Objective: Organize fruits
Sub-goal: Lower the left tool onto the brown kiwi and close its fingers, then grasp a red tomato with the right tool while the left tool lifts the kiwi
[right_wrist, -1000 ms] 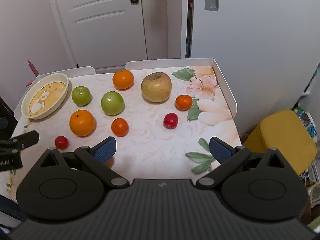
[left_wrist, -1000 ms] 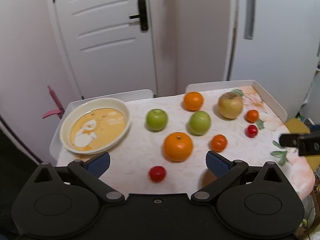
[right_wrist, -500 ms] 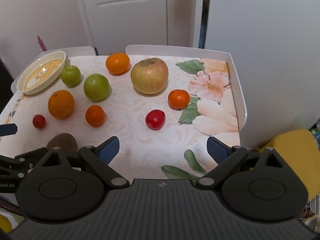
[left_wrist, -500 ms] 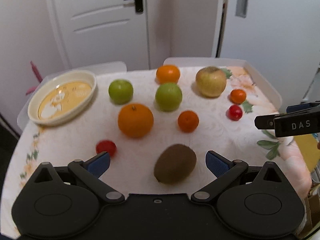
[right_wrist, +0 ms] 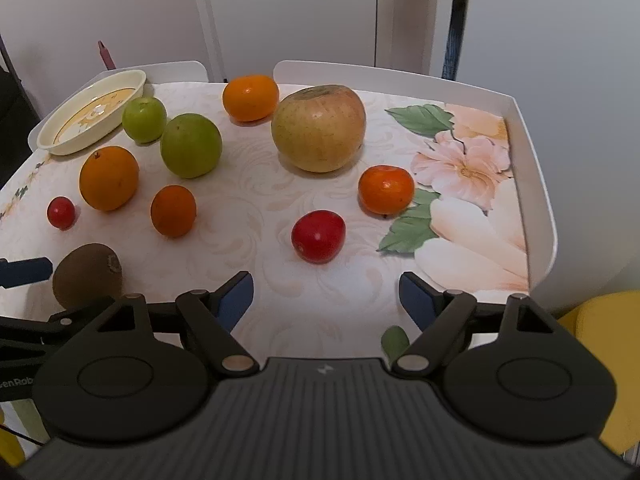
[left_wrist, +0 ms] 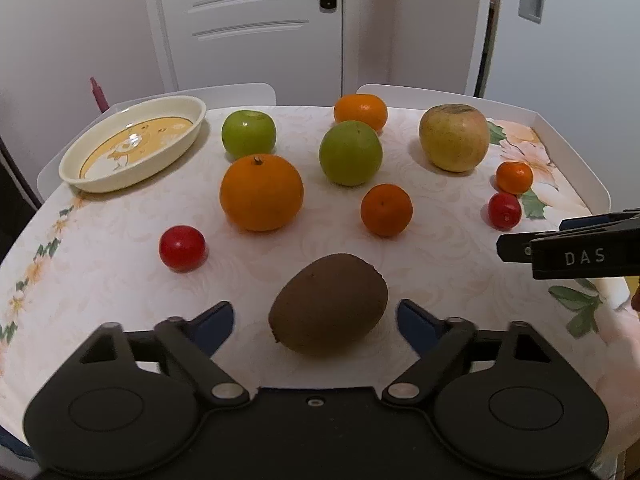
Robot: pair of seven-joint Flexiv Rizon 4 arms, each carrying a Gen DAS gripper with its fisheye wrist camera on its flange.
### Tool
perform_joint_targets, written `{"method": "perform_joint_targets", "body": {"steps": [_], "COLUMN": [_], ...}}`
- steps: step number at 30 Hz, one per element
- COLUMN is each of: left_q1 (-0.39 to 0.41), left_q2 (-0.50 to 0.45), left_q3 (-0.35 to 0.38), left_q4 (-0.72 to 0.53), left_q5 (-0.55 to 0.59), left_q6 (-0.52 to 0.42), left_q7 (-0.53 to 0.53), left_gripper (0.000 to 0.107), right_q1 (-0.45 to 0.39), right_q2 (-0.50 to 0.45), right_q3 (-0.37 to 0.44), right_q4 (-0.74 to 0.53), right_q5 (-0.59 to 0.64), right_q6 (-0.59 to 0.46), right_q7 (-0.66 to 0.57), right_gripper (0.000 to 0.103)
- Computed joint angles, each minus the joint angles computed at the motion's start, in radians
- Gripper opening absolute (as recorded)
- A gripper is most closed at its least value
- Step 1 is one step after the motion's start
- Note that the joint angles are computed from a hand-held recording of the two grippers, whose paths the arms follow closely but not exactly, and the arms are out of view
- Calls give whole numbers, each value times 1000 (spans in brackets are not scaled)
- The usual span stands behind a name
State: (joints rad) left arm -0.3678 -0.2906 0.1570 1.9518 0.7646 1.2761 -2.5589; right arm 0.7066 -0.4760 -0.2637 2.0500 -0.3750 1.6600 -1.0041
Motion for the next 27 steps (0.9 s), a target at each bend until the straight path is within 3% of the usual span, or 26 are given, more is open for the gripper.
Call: {"method": "perform_joint_targets", "body": {"steps": [5,14,18,24,27], "left_q1": [-16,-31,-33,-30,-31], "left_q2": [-20,-30,-39,-38,-37], "left_q3": [11,21,23,31,34], "left_q4": [-15,-34,-40,-31,-30], "left_q5": [17,35,24,34,37], "left_q6": [3,10,-6,24,27], "left_q7": [-62,-114,-115,-132,-130], "left_gripper": [82,82,70,67,67], "right_q1": [5,59,80,107,123], "right_q2": [-24,-58,-70,-90,-93], "right_q3": [-8,-61,-78,-102,-116], "right_q4": [-16,-34,-47,-70,-74], "right_q5": [1,45,71,103,110], "right_q6": [11,40,46,50,49], "right_q7": [-17,-46,-59,-72,-80], "right_gripper": [90,88,84,72,59]}}
